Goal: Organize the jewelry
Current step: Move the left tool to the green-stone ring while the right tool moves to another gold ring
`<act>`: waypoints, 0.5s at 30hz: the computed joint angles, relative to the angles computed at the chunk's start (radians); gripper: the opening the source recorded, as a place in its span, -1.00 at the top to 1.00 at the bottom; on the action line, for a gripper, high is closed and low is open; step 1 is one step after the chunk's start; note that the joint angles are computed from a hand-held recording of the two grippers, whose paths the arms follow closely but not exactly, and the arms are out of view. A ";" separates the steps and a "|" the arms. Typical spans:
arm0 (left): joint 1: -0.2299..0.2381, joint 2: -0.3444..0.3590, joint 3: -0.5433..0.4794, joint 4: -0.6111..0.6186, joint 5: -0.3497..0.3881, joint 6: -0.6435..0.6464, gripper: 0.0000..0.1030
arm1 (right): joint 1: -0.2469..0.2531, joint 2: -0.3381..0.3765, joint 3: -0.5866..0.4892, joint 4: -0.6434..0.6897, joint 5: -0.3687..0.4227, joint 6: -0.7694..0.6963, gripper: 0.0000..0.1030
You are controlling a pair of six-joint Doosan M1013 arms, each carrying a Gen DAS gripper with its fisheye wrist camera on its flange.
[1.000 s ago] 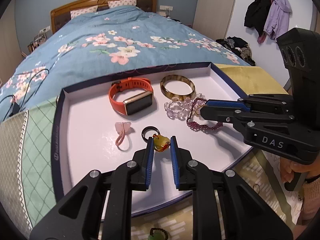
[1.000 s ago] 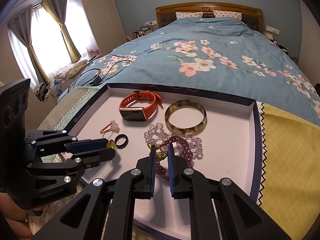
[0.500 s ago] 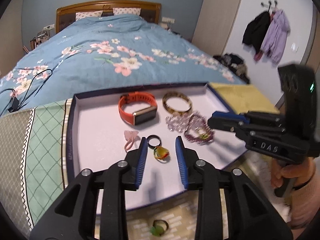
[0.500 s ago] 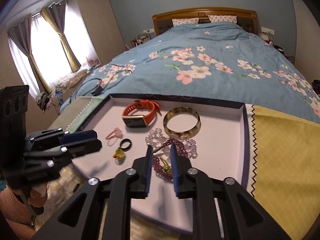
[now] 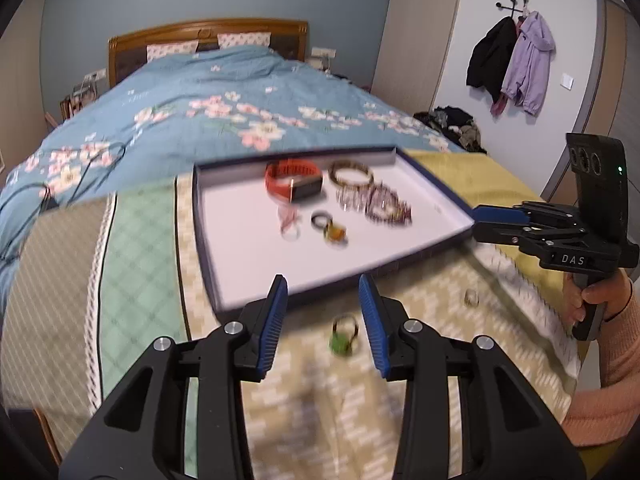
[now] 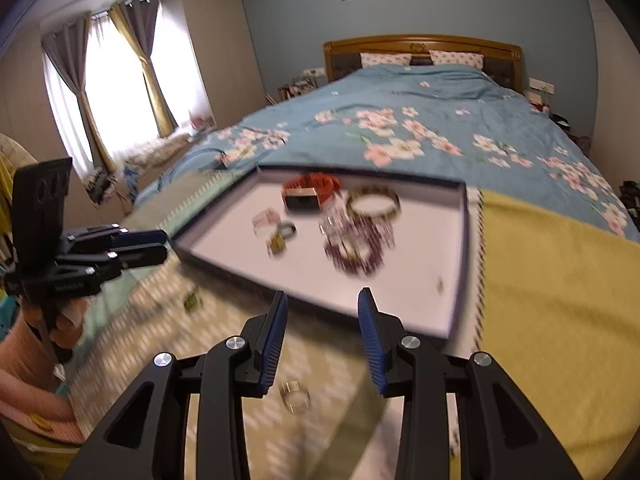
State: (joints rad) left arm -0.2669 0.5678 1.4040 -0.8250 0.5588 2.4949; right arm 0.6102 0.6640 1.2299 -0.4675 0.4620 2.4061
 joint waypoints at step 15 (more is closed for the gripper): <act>-0.022 0.007 0.021 0.098 0.022 -0.082 0.20 | 0.029 0.029 -0.027 0.121 0.132 -0.161 0.31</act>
